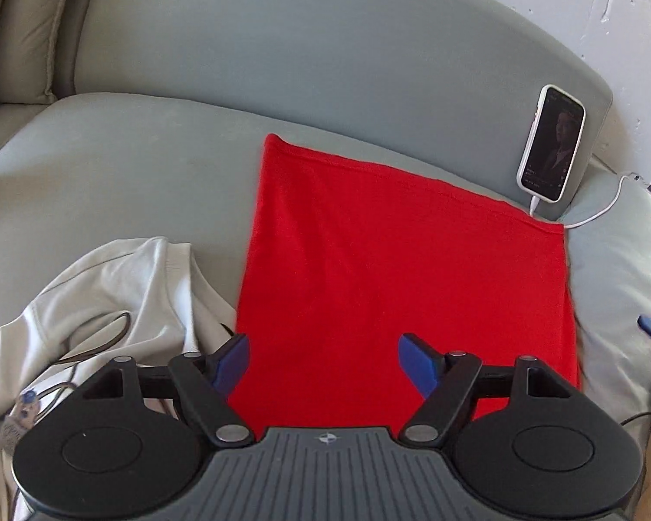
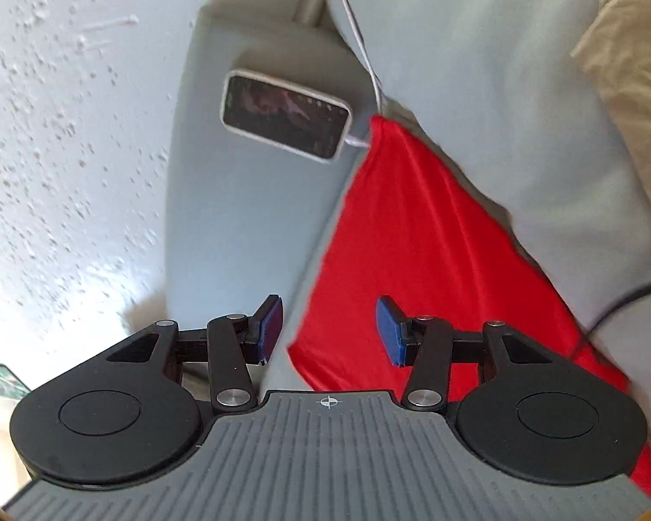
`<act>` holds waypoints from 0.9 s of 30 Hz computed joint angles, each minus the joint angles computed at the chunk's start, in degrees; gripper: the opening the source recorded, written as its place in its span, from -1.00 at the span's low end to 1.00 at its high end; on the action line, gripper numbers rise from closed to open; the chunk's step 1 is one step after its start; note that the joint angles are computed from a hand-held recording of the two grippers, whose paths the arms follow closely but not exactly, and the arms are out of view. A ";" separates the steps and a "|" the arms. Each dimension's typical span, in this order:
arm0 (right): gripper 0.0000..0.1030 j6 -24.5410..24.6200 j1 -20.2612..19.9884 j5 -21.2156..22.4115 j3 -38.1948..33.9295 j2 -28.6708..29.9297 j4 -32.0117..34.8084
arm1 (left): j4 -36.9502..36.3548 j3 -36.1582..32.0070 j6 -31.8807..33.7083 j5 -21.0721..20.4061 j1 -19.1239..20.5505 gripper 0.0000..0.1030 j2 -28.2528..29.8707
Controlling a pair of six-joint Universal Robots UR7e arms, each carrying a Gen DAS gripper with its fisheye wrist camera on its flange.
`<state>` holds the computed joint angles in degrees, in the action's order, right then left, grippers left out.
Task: Fold clothes
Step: 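Grasp the sweatshirt collar edge with the left gripper while the right gripper grasps beside it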
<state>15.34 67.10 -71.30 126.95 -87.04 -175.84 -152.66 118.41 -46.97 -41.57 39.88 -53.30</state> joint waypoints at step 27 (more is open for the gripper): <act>-0.31 -40.41 7.46 -29.19 -32.88 27.32 8.43 | -26.13 -16.34 31.96 -1.58 17.11 0.44 12.78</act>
<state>-25.06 74.57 -100.48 94.06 -59.72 -167.41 -178.79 102.07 -15.01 -43.15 56.99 -40.52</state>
